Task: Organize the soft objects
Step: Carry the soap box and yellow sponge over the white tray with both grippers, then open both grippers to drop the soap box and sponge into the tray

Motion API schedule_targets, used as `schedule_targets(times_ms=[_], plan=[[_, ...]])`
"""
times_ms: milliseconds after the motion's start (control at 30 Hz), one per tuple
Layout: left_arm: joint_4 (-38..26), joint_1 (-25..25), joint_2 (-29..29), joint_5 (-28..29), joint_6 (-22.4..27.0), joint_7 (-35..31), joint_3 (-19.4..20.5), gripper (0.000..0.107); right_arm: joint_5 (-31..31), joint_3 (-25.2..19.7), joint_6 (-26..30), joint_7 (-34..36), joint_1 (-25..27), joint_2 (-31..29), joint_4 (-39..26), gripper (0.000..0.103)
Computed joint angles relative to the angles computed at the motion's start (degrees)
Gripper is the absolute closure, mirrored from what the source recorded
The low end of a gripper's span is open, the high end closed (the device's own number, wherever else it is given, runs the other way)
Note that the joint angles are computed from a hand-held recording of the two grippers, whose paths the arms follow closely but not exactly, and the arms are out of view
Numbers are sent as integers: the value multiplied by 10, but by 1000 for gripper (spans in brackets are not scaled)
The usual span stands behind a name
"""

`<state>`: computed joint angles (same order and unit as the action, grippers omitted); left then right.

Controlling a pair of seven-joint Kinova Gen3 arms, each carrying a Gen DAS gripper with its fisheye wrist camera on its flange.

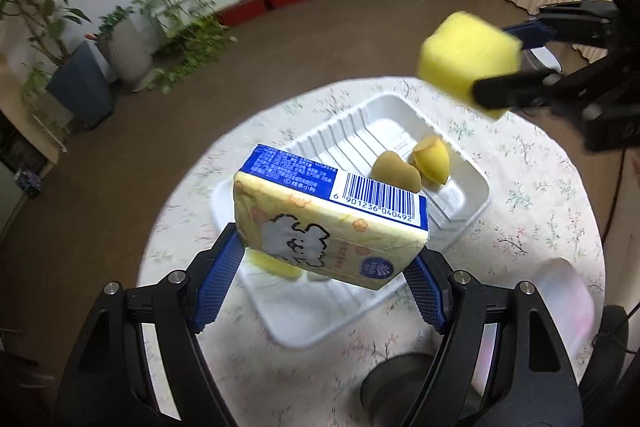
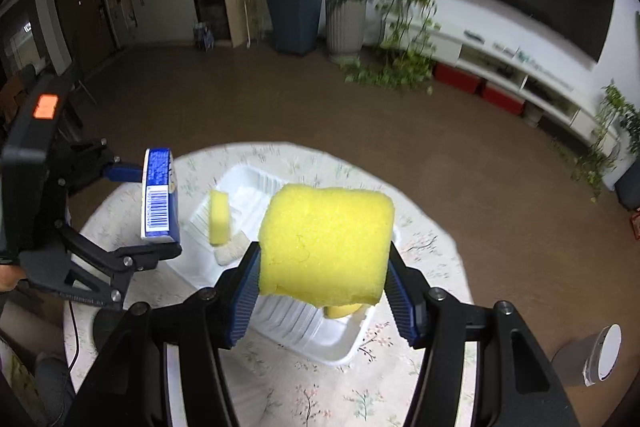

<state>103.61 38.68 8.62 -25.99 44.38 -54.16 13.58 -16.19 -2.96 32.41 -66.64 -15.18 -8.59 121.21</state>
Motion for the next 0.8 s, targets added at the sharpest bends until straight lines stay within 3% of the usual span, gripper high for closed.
schedule_targets(times_ms=[267,433,800], plan=[[-18,-4,72,29,-29,-68,-15,32,-33,-18,-48,36,19,128,-19,43],[-27,5,96,44,-41,-101,-25,32,-37,-37,-49,37,37,164,-35,43],[-71,39,154,52,-3,-145,-45,32,16,-42,-75,-46,42,216,-53,43]])
